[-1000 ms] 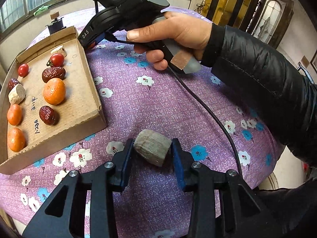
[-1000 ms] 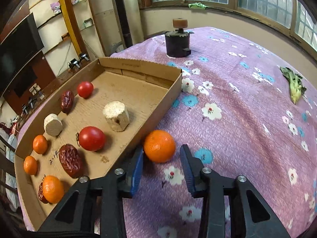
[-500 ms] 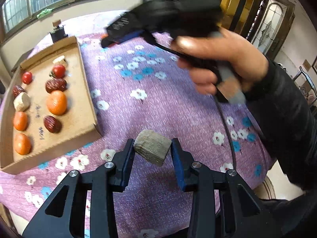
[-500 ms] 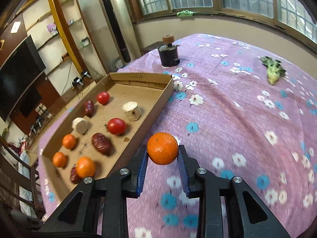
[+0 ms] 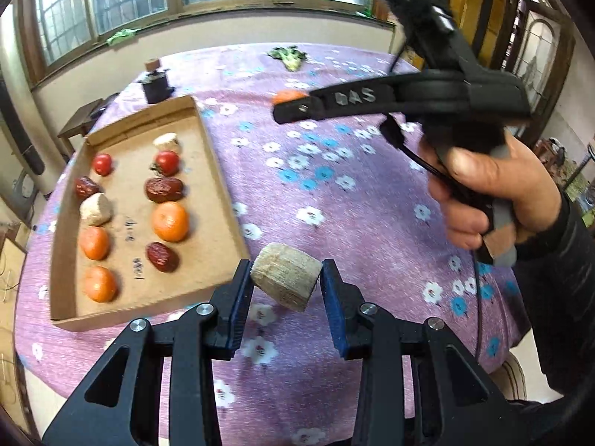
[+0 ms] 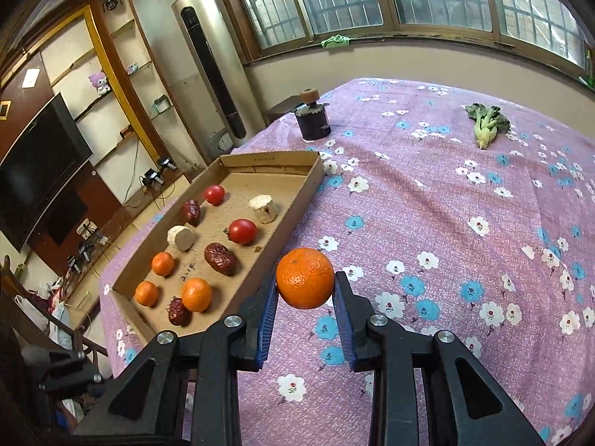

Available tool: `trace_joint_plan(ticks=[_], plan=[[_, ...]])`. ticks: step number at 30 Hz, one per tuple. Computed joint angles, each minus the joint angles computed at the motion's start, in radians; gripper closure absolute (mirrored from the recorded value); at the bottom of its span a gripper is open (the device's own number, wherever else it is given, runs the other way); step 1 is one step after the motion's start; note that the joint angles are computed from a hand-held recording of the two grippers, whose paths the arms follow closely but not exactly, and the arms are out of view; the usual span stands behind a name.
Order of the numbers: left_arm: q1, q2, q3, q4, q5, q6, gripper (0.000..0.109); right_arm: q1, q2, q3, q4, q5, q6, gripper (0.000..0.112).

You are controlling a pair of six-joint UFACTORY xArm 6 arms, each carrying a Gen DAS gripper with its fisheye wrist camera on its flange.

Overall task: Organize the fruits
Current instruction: 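Carry the beige cube and orange into the tray and open both tools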

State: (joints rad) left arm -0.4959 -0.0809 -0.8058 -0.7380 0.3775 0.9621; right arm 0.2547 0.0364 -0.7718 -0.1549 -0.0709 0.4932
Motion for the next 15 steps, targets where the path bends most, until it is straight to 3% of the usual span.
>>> trace_joint_plan(ticks=[5, 15], plan=[[0.022, -0.002, -0.006, 0.012, -0.016, -0.023, 0.074, 0.007, 0.002, -0.02, -0.064, 0.004, 0.051, 0.082], [0.077, 0.027, -0.048, -0.02, -0.019, -0.015, 0.074, 0.038, 0.033, -0.074, -0.032, 0.021, 0.014, 0.082]])
